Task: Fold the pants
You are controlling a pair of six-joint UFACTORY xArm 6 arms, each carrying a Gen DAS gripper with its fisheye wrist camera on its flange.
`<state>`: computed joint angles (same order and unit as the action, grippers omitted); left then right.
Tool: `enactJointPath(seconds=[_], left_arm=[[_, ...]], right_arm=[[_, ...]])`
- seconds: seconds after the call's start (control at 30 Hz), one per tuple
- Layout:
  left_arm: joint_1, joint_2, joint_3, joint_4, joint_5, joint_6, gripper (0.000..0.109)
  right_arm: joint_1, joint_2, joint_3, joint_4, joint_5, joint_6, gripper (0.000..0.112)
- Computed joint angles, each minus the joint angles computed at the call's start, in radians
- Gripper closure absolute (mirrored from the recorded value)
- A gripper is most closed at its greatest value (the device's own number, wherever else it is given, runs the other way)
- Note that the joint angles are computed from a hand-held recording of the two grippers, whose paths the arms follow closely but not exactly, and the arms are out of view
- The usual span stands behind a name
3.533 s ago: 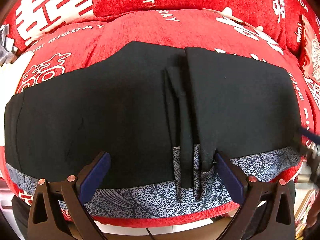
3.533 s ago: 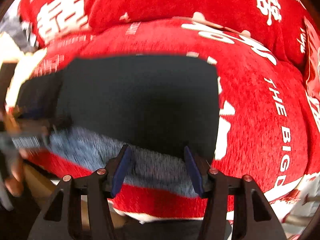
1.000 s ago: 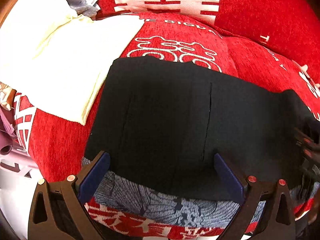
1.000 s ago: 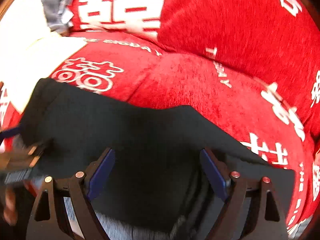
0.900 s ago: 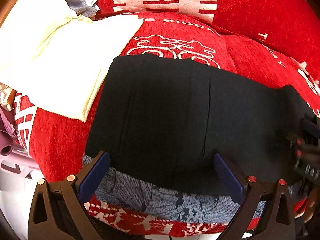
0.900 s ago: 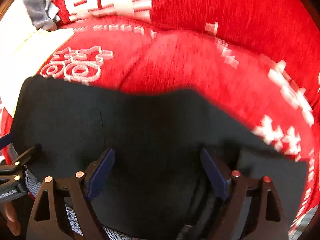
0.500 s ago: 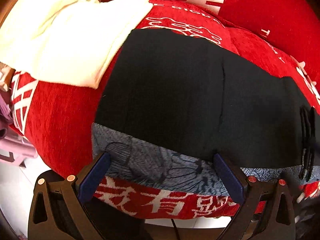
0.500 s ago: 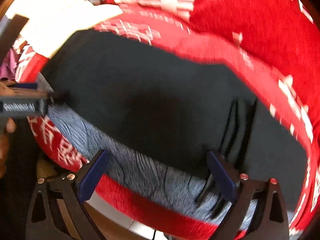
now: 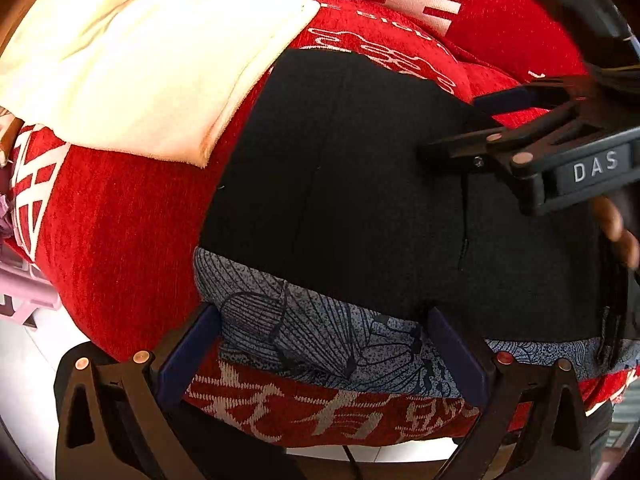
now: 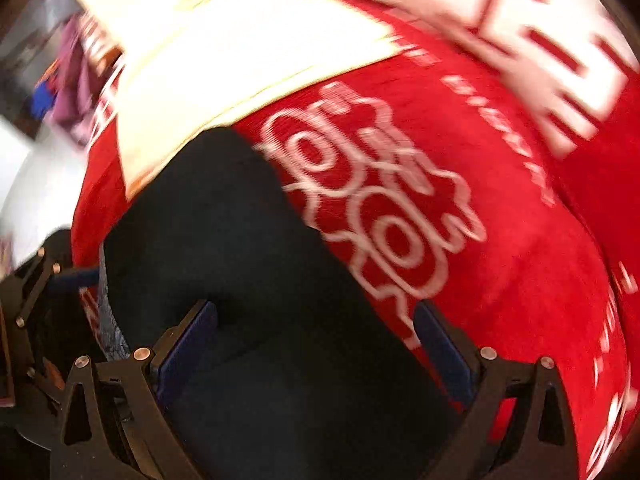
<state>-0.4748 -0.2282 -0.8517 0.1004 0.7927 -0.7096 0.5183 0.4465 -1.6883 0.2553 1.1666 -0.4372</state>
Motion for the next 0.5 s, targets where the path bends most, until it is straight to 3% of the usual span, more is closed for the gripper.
enactJointPath(seconds=[0.1, 0.23, 0.27, 0.3, 0.33, 0.4, 0.5], left_arm=[[0.011, -0.004, 0.005, -0.014, -0.008, 0.031, 0.006], [0.021, -0.02, 0.026, -0.019, -0.026, 0.061, 0.006], [0.024, -0.024, 0.028, -0.024, -0.028, 0.069, 0.006], [0.025, -0.024, 0.028, -0.029, -0.027, 0.076, 0.006], [0.028, -0.026, 0.03, -0.038, -0.028, 0.088, 0.006], [0.031, -0.027, 0.032, -0.051, -0.031, 0.109, 0.006], [0.054, -0.041, 0.036, -0.096, -0.023, 0.16, 0.006]], right_arm=[[-0.065, 0.085, -0.089, 0.152, 0.136, -0.044, 0.01], [-0.065, 0.078, -0.084, 0.153, 0.153, -0.083, 0.011], [-0.067, 0.08, -0.098, 0.166, 0.177, -0.089, 0.019], [-0.071, 0.075, -0.109, 0.197, 0.207, -0.12, 0.039], [-0.067, 0.076, -0.121, 0.197, 0.221, -0.128, 0.051], [-0.041, 0.028, -0.082, 0.129, 0.189, -0.141, 0.074], [-0.006, -0.058, 0.014, 0.053, 0.096, -0.166, 0.091]])
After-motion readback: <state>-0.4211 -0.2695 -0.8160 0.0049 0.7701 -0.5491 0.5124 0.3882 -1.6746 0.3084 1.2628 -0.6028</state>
